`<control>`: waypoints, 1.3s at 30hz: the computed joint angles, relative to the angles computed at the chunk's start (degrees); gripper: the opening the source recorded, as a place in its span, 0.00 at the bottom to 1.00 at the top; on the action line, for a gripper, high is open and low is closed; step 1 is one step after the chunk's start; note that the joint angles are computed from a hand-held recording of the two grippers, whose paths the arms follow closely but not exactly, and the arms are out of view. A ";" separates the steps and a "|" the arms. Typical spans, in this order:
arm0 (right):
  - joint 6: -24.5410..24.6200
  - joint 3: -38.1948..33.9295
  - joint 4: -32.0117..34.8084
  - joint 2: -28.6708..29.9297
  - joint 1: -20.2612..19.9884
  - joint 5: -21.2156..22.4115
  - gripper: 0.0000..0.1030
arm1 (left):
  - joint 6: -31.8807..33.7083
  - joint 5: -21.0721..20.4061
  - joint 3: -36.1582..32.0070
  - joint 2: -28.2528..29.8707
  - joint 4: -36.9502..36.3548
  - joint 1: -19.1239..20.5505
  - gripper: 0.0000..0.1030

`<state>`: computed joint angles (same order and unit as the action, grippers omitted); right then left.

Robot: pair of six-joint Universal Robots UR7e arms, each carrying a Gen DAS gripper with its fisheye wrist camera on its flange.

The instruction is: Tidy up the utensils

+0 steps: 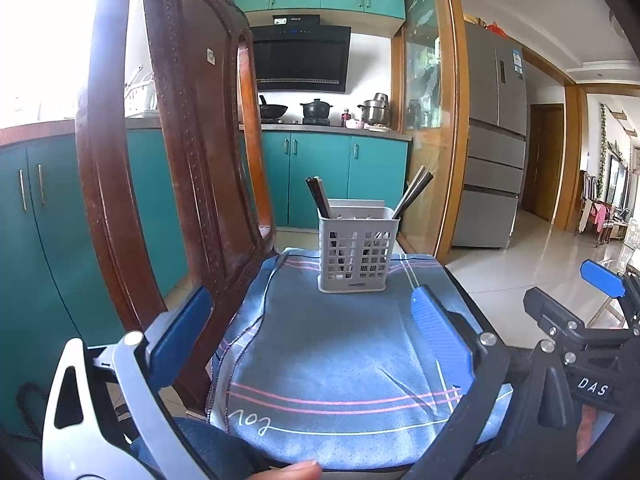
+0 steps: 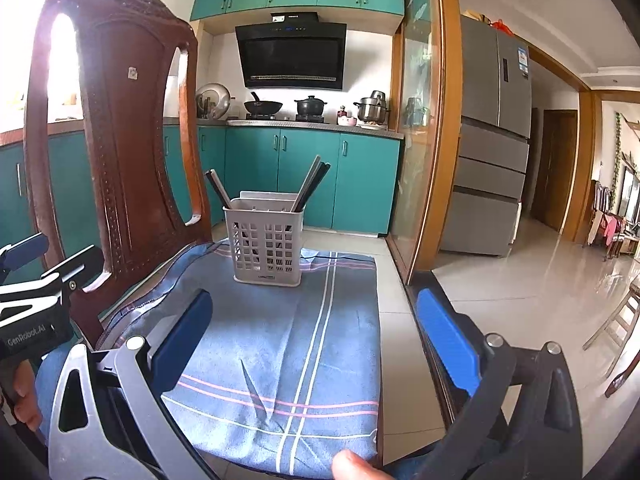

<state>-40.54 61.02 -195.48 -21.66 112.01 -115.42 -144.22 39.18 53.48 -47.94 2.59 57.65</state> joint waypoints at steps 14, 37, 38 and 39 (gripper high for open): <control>0.83 1.17 -0.47 -0.65 -0.36 0.50 0.97 | -0.85 -0.65 -0.18 0.33 1.47 -0.42 0.97; 1.79 1.86 0.90 -1.01 -0.94 0.47 0.97 | -0.06 -1.02 -0.76 0.86 1.38 -0.36 0.97; 1.82 1.79 1.03 -0.96 -0.96 0.41 0.97 | 0.17 -1.08 -0.80 0.95 1.31 -0.35 0.97; 1.86 1.73 1.19 -0.93 -0.97 0.38 0.97 | 0.21 -1.07 -0.90 1.03 1.43 -0.32 0.97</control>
